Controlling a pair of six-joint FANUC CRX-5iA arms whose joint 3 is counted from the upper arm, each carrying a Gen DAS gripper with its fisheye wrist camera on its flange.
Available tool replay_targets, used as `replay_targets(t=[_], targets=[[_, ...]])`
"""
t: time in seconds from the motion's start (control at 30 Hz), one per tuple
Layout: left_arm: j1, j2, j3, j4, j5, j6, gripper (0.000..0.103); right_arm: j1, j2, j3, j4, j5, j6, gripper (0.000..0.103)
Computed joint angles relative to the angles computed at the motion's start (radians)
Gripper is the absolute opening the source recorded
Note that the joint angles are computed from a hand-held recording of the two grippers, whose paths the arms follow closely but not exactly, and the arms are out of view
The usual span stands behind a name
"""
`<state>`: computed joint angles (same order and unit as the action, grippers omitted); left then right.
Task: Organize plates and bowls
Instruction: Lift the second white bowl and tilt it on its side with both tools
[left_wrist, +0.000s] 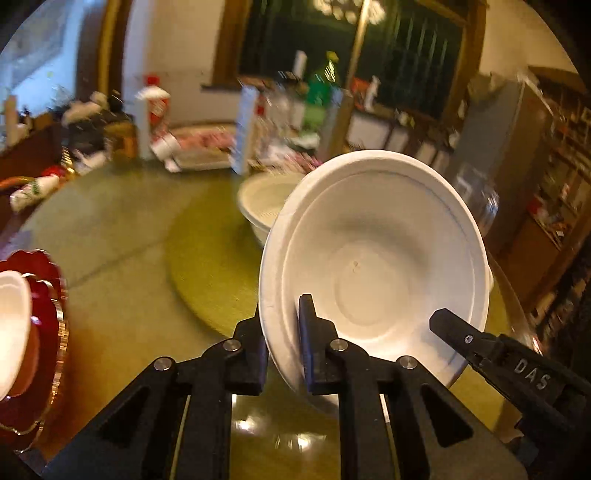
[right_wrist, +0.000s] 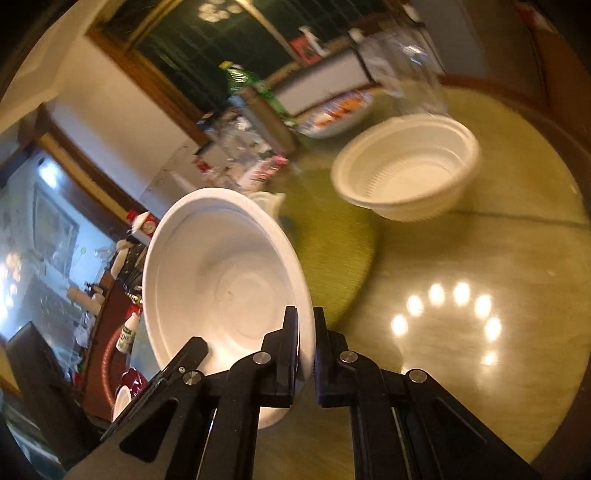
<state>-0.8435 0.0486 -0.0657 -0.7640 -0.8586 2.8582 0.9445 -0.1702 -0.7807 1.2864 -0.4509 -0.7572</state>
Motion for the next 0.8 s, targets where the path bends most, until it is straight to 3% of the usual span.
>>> replay_targets(t=[0.1, 0.17, 0.27, 0.33, 0.57, 0.8], targets=[[-0.036, -0.008, -0.009, -0.106, -0.036, 0.113, 0.012, -0.023, 0.026, -0.009, 0.168, 0.013, -0.105, 0.008], [-0.034, 0.003, -0.009, -0.120, -0.032, 0.127, 0.012, -0.041, 0.036, -0.012, 0.239, 0.038, -0.141, 0.008], [-0.014, 0.026, -0.005, -0.084, -0.001, 0.073, 0.012, -0.018, 0.046, -0.006, 0.220, -0.022, -0.109, 0.008], [-0.016, 0.025, -0.007, -0.088, 0.005, 0.062, 0.012, -0.028, 0.038, -0.018, 0.229, -0.007, -0.135, 0.009], [-0.029, 0.014, -0.013, -0.116, -0.008, 0.089, 0.012, -0.027, 0.037, -0.020, 0.234, -0.007, -0.123, 0.009], [-0.082, 0.011, -0.012, -0.212, -0.054, 0.163, 0.012, -0.027, 0.039, -0.022, 0.277, -0.018, -0.143, 0.010]])
